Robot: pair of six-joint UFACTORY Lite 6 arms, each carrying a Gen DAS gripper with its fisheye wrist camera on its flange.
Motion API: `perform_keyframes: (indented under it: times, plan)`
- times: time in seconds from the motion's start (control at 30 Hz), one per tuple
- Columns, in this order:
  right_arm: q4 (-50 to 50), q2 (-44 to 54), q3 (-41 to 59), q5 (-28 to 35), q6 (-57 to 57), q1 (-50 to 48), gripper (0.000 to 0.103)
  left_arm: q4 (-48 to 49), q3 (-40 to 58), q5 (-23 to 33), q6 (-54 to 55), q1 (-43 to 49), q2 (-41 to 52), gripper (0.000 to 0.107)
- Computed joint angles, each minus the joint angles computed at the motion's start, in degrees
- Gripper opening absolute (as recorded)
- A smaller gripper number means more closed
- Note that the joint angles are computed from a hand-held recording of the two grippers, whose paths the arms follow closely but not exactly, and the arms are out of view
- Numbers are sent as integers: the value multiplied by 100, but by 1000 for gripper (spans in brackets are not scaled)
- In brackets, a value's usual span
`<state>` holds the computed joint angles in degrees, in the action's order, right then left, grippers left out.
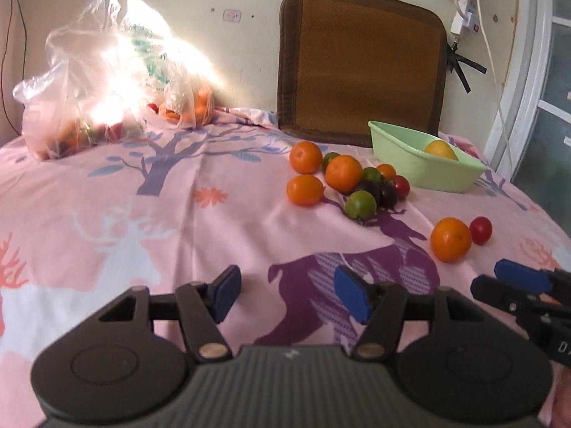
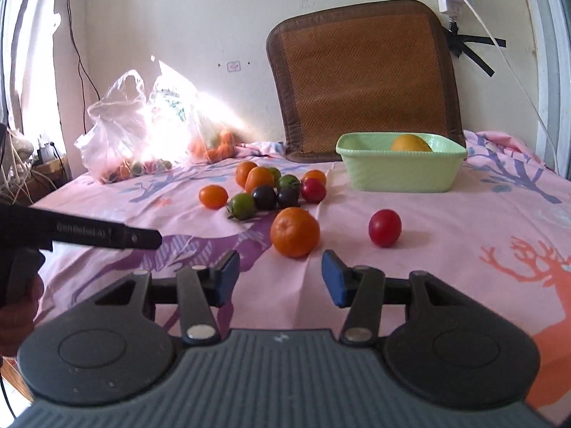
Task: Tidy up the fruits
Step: 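Move the left gripper to a small orange and grasp it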
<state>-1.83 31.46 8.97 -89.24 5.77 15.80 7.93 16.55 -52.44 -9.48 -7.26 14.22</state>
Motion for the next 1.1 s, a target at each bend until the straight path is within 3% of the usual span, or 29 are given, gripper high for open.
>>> perform_keyframes:
  times: [0.17, 0.3, 0.47, 0.6, 0.73, 0.87, 0.93, 0.97, 1.1]
  plan:
    - [482, 141, 66, 73, 68, 431, 52, 27, -14, 36, 93, -44, -1, 59]
    - [555, -8, 27, 125, 46, 417, 52, 395, 386, 429, 66, 194, -66, 59]
    - [540, -238, 168, 537, 65, 242, 52, 1970, 1955, 1309, -990, 699, 589, 59]
    - [214, -420, 358, 1085, 215, -71, 52, 3981, 3446, 1619, -2859, 991, 1629, 59]
    - [49, -473, 608, 1491, 186, -185, 52, 4336, 4213, 1710, -3368, 953, 2304, 52]
    - [-176, -414, 1018, 2013, 254, -320, 52, 4165, 4229, 1510, -3155, 936, 2418, 32]
    - [-232, -340, 1251, 2299, 255, -336, 50, 3832, 3957, 1443, -2811, 907, 2263, 32]
    - [-266, -305, 1347, 2434, 251, -353, 43, 3665, 3745, 1368, -2602, 905, 2142, 32]
    - [-577, -387, 1146, 2208, 294, -529, 40, 3740, 2521, 827, -2484, 1080, 1320, 32]
